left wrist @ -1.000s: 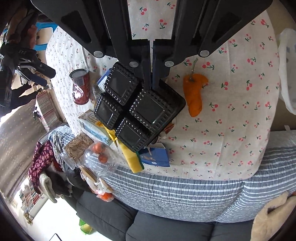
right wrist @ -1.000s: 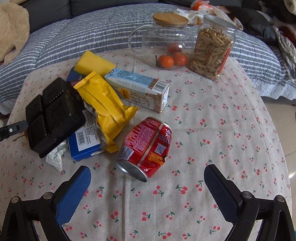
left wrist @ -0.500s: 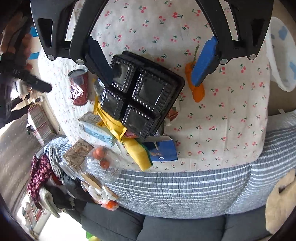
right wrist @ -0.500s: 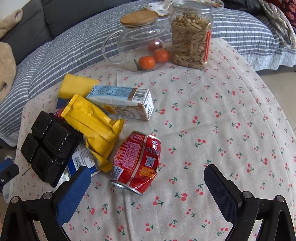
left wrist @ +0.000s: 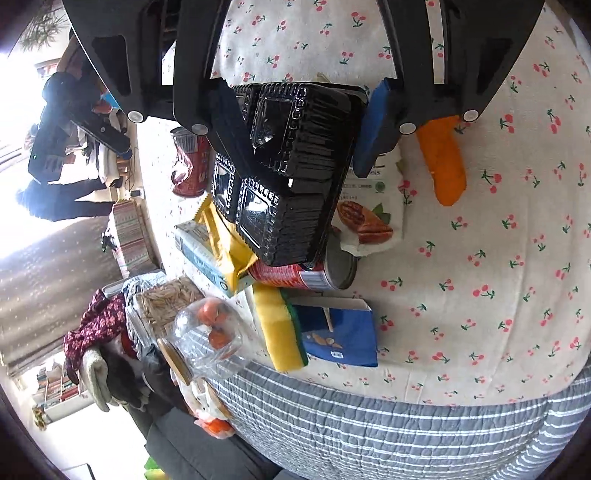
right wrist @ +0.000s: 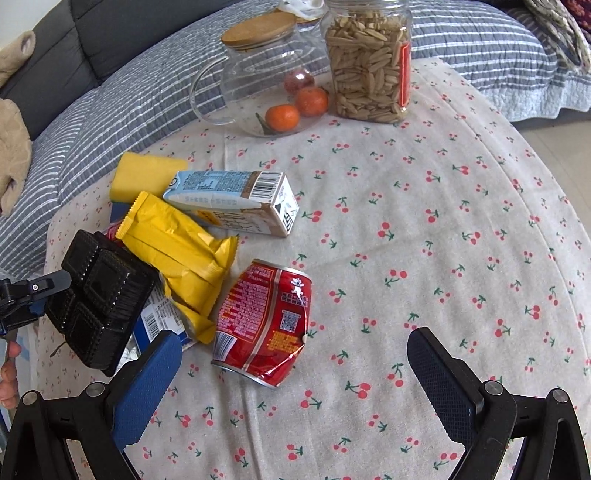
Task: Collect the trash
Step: 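Reach the left tool to the black plastic tray and close on it, then carry the black tray to the white bin and release it while the right tool grasps the crushed red can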
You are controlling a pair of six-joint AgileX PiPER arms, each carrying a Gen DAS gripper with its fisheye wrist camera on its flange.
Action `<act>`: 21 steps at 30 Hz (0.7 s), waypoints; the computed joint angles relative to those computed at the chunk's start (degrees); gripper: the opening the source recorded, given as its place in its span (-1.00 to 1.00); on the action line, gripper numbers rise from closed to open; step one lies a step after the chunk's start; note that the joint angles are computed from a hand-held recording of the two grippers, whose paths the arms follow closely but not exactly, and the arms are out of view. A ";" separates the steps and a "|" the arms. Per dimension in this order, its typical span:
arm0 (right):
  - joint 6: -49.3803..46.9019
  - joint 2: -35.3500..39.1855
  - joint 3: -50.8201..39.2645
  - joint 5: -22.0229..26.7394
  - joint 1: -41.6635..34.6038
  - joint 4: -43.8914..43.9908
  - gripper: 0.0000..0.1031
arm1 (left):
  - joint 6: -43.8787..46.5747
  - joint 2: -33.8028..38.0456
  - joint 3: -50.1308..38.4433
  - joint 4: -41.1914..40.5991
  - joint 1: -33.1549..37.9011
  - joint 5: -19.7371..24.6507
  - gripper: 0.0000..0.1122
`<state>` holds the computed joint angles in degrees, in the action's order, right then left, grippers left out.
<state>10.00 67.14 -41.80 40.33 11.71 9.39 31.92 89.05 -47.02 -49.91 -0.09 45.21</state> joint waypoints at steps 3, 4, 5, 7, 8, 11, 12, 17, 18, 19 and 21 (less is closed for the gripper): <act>-1.32 0.61 -0.07 0.16 -1.30 1.32 0.96 | 2.33 -3.01 2.27 -2.16 -1.36 -0.70 -0.12; -1.85 0.74 -0.07 0.28 -1.72 1.98 0.96 | 3.59 -4.36 3.37 -3.96 -1.30 -0.53 -0.19; -2.33 0.84 -0.08 0.39 -2.04 2.66 0.96 | 4.41 -5.68 4.32 -5.28 -1.29 -0.32 -0.26; -3.17 0.83 -0.10 0.57 -2.42 3.84 0.96 | 6.25 -8.42 6.27 -7.45 -1.31 0.16 -0.32; -3.20 0.79 -0.14 0.56 -2.37 3.99 0.96 | 6.24 -9.88 7.17 -7.50 -1.46 0.26 -0.33; -1.74 0.81 -0.15 0.26 -1.60 2.97 0.96 | 5.38 -14.08 9.94 -7.49 -2.25 -0.39 -0.35; -1.25 1.06 -0.17 0.15 -1.37 2.69 0.96 | 4.80 -15.65 10.92 -7.03 -2.71 -1.02 -0.35; -2.19 4.27 -0.03 -0.61 -1.64 6.11 0.96 | 3.17 -24.04 15.82 -4.82 -3.84 -3.10 -0.36; -2.37 5.15 0.04 -0.87 -1.41 6.93 0.92 | 2.15 -25.50 16.24 -4.10 -3.88 -3.04 -0.36; -2.60 6.18 0.06 -1.14 -1.03 7.74 0.87 | 1.69 -26.63 16.54 -3.65 -3.65 -2.94 -0.36; -3.77 8.38 0.06 -1.71 -0.28 9.96 0.75 | 1.26 -29.60 17.21 -3.13 -2.74 -2.31 -0.36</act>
<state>6.22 75.52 -41.75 38.62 11.42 19.35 33.18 59.45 -29.80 -53.03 -2.82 42.90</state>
